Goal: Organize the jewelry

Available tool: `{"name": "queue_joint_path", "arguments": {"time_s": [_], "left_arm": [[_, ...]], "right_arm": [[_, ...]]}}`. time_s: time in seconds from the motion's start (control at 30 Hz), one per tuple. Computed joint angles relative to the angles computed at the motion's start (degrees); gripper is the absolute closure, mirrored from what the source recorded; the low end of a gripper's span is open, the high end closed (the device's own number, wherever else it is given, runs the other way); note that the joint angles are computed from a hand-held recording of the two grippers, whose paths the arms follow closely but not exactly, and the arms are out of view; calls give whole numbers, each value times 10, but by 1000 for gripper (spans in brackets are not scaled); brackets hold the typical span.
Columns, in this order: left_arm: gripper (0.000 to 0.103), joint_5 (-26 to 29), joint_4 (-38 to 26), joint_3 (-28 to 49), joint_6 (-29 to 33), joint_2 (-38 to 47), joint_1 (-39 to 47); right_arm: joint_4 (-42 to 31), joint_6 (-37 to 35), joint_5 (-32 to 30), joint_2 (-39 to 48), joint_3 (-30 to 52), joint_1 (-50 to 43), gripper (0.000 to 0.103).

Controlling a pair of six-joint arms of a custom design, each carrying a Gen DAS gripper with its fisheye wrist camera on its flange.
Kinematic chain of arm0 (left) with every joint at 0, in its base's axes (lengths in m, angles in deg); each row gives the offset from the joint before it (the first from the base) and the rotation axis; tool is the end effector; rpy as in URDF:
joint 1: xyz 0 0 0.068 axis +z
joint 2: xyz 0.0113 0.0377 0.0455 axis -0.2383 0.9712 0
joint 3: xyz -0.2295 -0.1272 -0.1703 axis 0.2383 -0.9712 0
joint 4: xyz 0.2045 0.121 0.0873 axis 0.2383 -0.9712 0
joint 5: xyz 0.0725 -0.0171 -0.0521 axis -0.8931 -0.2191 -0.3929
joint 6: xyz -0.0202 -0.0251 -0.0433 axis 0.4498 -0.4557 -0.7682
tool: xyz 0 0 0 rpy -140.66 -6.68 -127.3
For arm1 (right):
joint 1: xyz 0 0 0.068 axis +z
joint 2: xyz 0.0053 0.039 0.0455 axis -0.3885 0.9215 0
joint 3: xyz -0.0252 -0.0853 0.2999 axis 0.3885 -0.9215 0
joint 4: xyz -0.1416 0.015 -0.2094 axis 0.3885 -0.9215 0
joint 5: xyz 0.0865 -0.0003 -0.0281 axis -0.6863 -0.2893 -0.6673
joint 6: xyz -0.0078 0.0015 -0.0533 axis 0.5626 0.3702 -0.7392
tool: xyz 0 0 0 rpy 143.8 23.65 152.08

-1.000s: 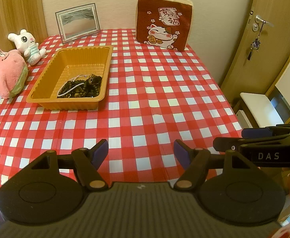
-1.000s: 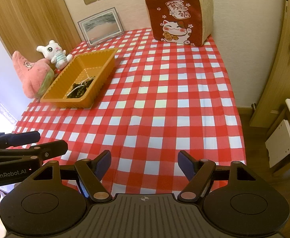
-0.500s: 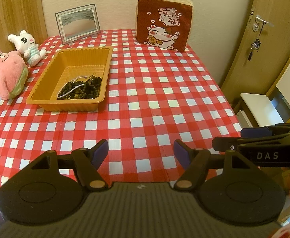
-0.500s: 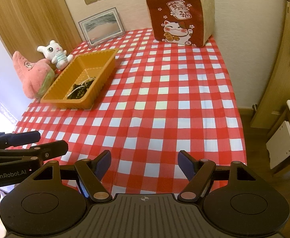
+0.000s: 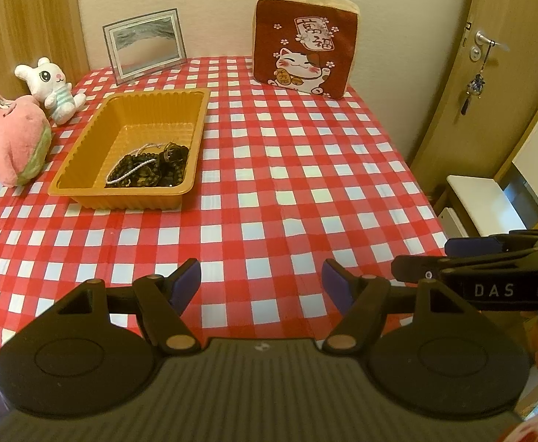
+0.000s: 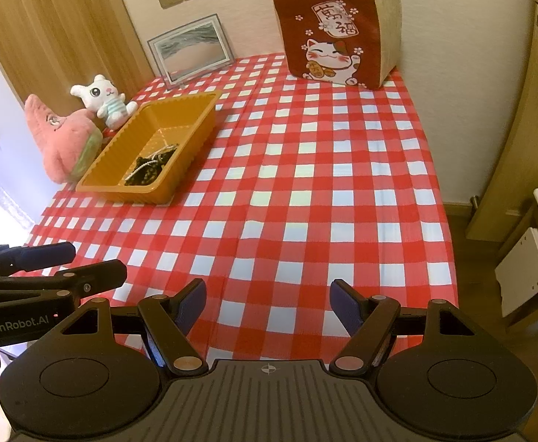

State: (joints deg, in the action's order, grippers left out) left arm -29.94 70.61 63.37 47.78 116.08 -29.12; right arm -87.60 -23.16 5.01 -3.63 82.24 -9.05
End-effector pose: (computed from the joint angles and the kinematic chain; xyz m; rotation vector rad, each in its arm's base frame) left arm 0.2477 -0.0701 0.2051 0.3401 2.4092 -0.1974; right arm 0.2088 0.0527 0.1861 0.1707 2.4617 0.3224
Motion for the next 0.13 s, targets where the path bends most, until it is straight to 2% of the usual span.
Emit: {"name": "queue_joint_path", "arguments": {"time_s": [0.13], "left_arm": [[32,-1,1,2,-1,3,-1]], "right_arm": [[1,0,0,0,0,0,29]]}}
